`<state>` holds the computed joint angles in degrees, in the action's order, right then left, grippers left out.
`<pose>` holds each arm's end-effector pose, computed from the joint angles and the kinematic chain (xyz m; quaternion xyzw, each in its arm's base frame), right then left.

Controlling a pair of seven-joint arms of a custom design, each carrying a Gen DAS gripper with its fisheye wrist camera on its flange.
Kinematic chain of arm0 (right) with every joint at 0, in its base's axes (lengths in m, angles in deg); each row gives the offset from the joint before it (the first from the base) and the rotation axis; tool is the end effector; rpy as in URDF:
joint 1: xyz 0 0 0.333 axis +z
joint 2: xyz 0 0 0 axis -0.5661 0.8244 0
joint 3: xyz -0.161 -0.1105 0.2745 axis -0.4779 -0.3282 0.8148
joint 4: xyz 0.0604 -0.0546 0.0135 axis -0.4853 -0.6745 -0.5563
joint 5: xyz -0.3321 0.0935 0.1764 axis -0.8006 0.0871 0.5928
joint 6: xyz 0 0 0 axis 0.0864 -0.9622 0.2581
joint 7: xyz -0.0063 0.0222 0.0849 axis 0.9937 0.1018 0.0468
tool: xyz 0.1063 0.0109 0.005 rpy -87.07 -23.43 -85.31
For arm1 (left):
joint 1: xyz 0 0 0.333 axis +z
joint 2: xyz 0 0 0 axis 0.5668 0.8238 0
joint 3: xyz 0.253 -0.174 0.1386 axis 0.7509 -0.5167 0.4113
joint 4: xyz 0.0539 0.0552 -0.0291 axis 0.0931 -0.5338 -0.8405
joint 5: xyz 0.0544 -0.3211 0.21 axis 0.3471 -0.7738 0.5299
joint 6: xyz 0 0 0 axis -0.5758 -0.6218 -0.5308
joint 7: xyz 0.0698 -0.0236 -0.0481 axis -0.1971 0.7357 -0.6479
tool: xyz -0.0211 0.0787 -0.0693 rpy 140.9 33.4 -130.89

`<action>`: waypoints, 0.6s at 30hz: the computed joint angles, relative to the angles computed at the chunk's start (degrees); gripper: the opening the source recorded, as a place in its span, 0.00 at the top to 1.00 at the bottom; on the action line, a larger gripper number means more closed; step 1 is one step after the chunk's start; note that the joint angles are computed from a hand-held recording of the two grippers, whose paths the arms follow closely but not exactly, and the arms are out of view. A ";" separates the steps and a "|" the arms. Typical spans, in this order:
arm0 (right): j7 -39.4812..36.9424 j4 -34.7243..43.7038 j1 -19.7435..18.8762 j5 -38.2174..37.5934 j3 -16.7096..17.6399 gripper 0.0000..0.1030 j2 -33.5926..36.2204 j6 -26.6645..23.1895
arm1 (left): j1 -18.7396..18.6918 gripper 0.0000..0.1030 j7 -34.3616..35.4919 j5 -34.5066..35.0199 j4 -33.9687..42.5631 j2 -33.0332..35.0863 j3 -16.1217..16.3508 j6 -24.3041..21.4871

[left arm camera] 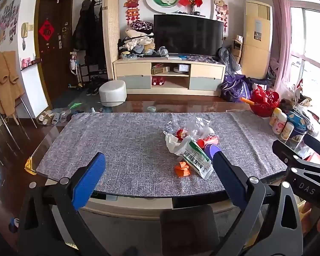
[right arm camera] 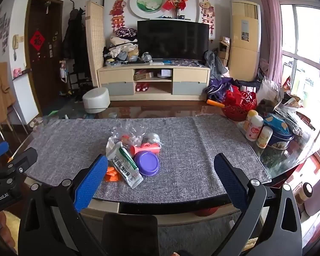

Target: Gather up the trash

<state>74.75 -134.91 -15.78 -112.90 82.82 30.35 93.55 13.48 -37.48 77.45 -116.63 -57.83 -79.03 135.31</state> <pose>0.5108 0.2619 0.6878 -0.5382 0.6882 -0.3808 0.3029 0.5482 -0.3497 0.6975 -0.5531 0.6844 -0.3701 0.2977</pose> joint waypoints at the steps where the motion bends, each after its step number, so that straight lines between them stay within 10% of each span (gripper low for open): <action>1: -0.02 0.01 -0.01 0.02 -0.03 0.03 0.00 0.10 | 0.00 0.08 -0.02 0.02 0.02 0.06 0.02 -0.01; 18: -0.33 1.11 0.04 0.13 -0.33 0.03 0.35 -0.13 | -0.47 0.08 0.40 0.16 1.57 0.54 0.14 -0.37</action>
<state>74.42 -133.79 -15.75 -112.77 82.48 30.69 93.42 13.01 -37.08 77.61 -115.06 -57.29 -78.89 134.94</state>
